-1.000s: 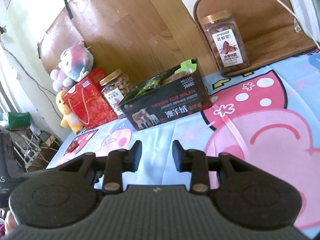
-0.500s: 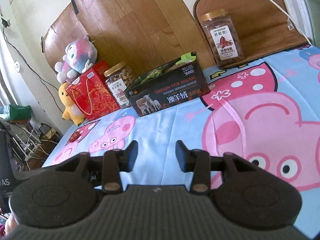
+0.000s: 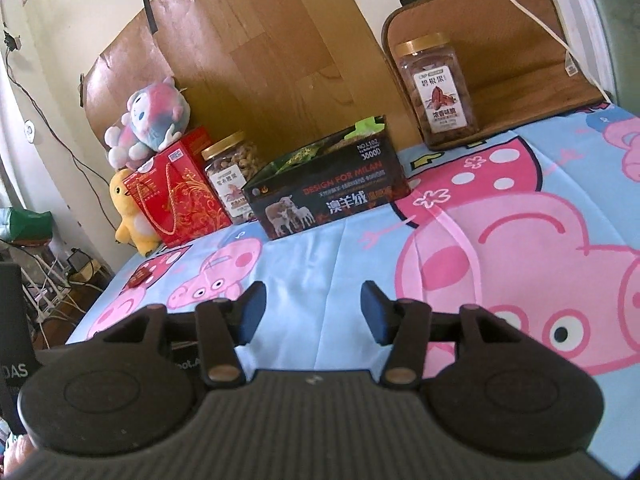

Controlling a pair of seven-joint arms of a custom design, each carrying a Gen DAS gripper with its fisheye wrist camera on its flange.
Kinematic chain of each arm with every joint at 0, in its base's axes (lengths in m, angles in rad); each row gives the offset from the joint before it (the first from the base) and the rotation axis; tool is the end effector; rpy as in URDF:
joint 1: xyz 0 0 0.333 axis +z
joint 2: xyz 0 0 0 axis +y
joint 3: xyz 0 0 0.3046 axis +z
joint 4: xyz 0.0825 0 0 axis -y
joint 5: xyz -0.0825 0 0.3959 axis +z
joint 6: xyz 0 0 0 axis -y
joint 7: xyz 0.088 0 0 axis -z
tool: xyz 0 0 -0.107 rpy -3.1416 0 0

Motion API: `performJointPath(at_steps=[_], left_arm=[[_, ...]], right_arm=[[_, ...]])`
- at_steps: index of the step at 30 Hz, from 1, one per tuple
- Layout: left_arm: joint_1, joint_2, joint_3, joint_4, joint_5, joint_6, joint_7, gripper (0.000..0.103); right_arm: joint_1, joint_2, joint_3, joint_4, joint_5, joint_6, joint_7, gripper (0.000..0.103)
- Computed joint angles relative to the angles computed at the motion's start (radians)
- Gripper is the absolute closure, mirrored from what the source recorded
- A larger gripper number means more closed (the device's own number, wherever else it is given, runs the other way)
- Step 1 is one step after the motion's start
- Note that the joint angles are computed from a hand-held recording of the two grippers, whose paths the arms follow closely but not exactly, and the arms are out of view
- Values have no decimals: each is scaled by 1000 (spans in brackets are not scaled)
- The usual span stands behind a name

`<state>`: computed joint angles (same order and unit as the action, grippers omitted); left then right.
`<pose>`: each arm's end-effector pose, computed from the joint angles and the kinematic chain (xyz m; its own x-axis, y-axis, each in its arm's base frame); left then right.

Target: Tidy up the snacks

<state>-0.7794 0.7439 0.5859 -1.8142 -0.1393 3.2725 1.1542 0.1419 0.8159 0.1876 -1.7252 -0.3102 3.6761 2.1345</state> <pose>0.6764 -0.1834 0.2659 0.0614 -0.9978 0.0232 -0.6351 -0.0570 -0.7703 0.6605 0.2378 0.2452 0.2471 -0.8574 -0.4515 -0.5455 0.2620 -0.7961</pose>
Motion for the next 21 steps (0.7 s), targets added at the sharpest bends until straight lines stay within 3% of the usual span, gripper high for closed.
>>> performJointPath(at_steps=[6, 16, 21], left_arm=[[-43, 37, 59, 17, -10, -19, -39, 4], [-49, 63, 78, 51, 43, -50, -83, 0], [-16, 55, 50, 76, 111, -96, -106, 0]], right_arm=[[-4, 13, 3, 12, 3, -9, 10, 48], [-26, 32, 22, 30, -12, -28, 37, 45], [-25, 37, 20, 34, -5, -29, 43, 44]])
